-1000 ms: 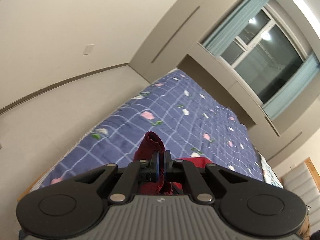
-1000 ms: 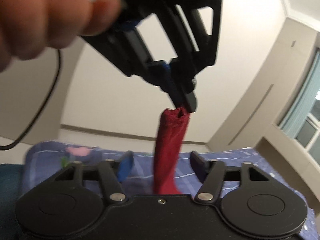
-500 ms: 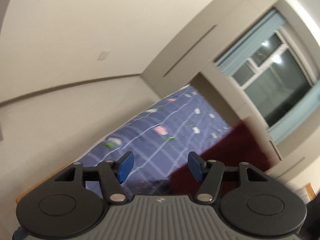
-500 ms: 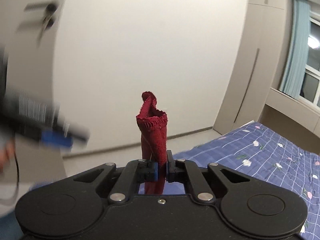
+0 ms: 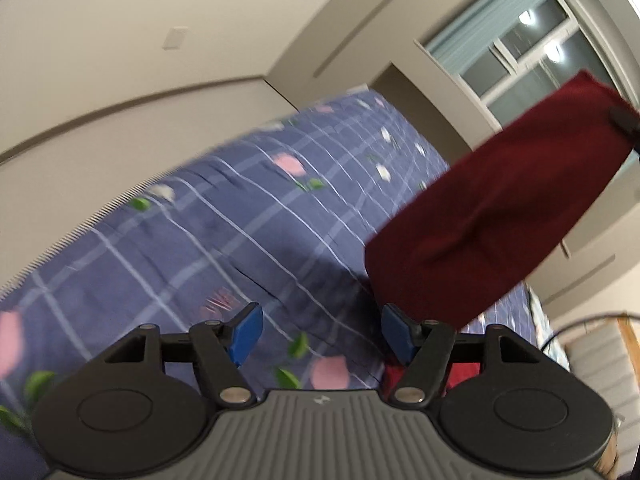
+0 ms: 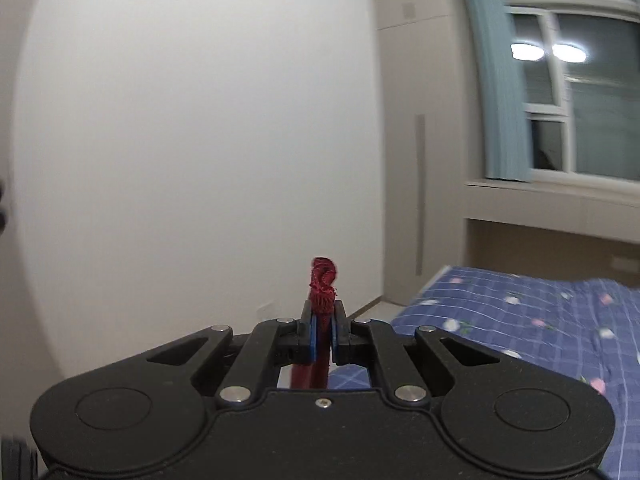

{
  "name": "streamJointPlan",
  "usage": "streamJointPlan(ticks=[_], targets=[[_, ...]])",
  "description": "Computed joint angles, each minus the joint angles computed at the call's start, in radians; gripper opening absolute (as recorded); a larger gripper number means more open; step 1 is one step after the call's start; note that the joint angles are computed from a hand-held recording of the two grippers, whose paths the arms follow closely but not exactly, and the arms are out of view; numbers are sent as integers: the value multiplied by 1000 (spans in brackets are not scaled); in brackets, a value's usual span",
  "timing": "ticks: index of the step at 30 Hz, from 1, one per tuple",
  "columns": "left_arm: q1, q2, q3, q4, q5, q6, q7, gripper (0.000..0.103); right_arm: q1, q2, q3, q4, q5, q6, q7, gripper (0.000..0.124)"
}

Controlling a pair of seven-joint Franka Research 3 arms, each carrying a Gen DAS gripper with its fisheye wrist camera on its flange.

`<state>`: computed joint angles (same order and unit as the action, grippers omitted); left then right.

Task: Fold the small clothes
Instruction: 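Carry the sleeve across the sweater body with the right tool and open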

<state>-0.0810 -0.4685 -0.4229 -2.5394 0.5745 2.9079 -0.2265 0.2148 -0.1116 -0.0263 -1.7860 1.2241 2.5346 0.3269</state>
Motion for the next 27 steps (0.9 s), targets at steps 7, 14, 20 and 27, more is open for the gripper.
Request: streamJointPlan(ticks=[7,14,20,27], targets=[[-45,244,-6,192,70,-25,68,72,-88,31,-57,-67,98,78,-35,5],[-169,420,61,345,42,-79,201,74,-177,28,-94,-227,255,210,-180,5],[-243,467,115,395,-9,-136,266,76,-238,71,-99,-338,226,273,-150,5],[-256,523,157,463,27,-151,271,80,-271,66,-100,-405,222,285,-104,5]])
